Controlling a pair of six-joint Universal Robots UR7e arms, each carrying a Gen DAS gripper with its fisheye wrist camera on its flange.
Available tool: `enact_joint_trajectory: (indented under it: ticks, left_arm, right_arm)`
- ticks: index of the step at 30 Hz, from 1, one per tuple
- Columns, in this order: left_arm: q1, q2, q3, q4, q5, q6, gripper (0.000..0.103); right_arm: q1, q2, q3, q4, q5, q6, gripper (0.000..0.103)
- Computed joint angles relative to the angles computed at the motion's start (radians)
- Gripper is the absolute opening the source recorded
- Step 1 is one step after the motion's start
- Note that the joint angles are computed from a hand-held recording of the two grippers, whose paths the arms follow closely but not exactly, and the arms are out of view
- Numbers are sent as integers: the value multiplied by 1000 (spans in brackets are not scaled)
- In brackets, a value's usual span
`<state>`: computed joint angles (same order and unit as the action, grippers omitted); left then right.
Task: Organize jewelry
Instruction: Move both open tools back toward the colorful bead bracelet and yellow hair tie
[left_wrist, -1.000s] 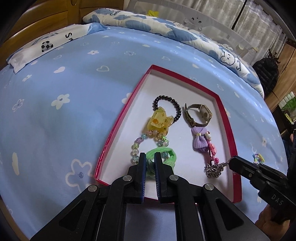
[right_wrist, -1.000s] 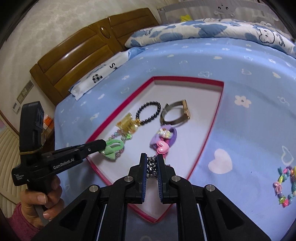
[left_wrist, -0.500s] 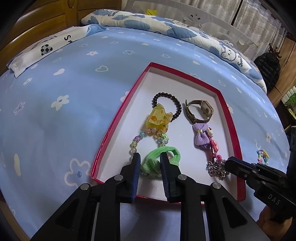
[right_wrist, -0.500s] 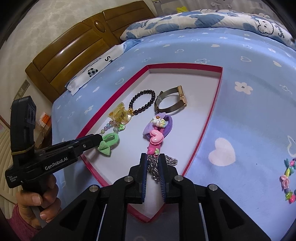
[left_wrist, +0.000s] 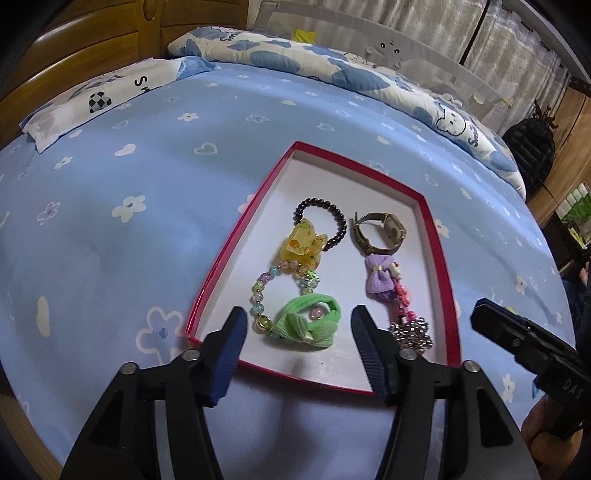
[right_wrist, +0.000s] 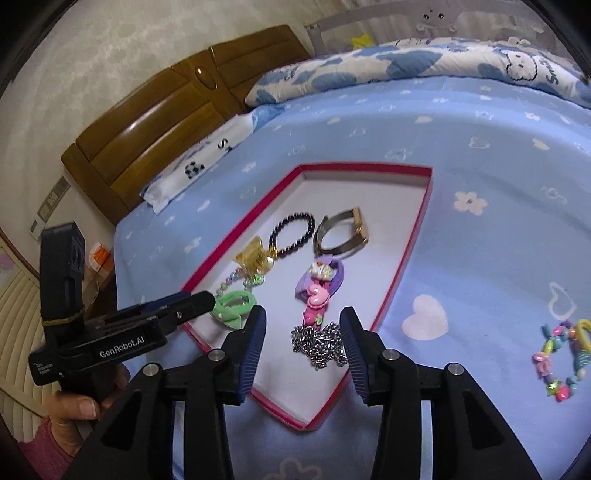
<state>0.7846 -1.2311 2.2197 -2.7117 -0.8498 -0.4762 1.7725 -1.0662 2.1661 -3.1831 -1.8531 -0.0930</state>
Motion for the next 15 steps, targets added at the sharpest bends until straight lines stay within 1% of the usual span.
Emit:
enact_joint_trajectory:
  ticks: [5,8,10,15]
  left_arm:
    - [-29,-29,19,3,-4,-24,70]
    - [-50,-41,27,3,-11,-28,74]
    - [-67,-46,32,3,-19,-30,75]
    - [-101,-42,32,7,-47,-21,75]
  right_arm:
    - [11,-46,43,-58,-23,-5,52]
    - [12,-83,75,-83,-38,4,52]
    - [10,-110,99,-97,-49,11,52]
    - [1,-185,162,-127,-90,28,52]
